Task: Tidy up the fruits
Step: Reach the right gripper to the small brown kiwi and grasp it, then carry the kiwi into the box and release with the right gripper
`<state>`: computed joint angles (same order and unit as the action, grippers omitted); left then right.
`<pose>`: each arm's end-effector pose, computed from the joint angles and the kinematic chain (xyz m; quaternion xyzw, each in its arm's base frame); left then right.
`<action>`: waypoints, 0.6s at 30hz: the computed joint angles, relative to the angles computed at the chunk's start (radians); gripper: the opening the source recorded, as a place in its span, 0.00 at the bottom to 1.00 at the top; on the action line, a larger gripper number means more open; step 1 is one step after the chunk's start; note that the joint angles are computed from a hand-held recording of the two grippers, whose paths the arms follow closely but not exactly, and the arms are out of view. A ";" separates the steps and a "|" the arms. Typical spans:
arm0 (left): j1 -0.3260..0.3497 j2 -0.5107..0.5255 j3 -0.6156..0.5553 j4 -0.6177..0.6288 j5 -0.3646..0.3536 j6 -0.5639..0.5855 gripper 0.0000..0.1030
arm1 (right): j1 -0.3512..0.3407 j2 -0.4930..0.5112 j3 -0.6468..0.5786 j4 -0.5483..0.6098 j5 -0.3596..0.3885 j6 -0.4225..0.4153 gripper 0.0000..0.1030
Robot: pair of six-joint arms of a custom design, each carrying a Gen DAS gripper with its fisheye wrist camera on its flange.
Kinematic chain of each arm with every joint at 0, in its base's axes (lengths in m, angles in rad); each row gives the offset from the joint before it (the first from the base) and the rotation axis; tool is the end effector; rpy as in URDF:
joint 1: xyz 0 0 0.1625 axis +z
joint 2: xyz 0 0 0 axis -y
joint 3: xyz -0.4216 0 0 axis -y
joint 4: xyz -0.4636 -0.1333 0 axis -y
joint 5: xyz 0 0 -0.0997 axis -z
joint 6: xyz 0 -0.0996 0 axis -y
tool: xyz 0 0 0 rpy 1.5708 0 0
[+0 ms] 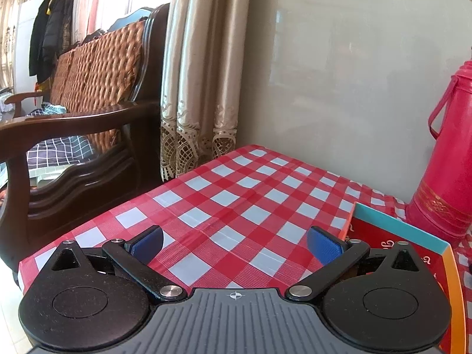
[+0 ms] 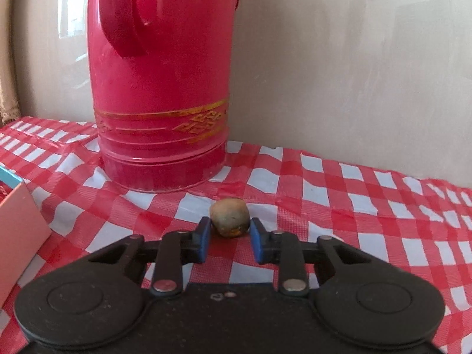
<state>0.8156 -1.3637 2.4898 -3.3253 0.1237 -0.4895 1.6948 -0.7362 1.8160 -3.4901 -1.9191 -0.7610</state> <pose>-0.0774 -0.4209 0.2251 -0.1462 0.6548 -0.5818 0.4599 0.1811 -0.6499 0.0484 0.3213 -0.8430 0.3316 0.2760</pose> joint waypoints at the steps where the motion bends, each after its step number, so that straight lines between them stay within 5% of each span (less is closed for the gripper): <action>1: -0.002 0.005 -0.001 -0.005 -0.001 0.006 1.00 | -0.002 -0.008 0.012 -0.009 0.011 0.001 0.19; 4: -0.017 0.025 -0.002 -0.052 0.000 0.044 1.00 | -0.003 -0.039 0.062 -0.041 0.035 0.007 0.19; 11: -0.091 0.146 -0.017 -0.482 0.022 0.392 1.00 | 0.008 -0.134 0.219 -0.111 0.080 0.005 0.19; 18: -0.175 0.208 -0.018 -0.703 0.058 0.585 1.00 | 0.044 -0.268 0.381 -0.146 0.113 0.020 0.19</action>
